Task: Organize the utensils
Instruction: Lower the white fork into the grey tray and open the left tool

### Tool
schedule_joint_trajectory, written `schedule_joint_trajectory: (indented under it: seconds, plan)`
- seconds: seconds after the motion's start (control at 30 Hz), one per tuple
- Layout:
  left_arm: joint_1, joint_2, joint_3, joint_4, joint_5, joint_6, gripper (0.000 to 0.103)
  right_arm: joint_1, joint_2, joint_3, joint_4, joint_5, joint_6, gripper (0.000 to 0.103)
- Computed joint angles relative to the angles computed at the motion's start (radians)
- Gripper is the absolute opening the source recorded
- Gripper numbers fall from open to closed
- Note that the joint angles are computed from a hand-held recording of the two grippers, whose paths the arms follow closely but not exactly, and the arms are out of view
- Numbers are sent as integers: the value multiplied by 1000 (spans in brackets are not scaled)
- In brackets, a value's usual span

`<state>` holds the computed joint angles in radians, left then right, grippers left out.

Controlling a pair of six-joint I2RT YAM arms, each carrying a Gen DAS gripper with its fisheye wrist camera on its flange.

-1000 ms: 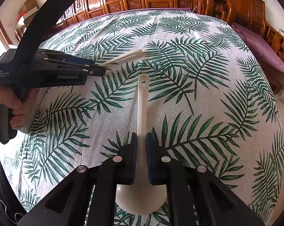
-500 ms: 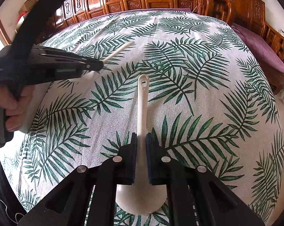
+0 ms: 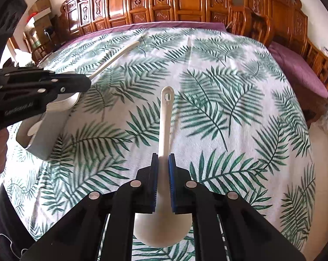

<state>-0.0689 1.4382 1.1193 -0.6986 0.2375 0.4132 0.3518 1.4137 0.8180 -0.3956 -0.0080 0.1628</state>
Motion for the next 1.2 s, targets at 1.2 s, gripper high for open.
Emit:
schedule_joint_trajectory:
  seconds: [1.2]
  plan:
    - [583, 0, -17, -85, 193, 275, 6, 402, 126, 331, -174, 195, 143, 11]
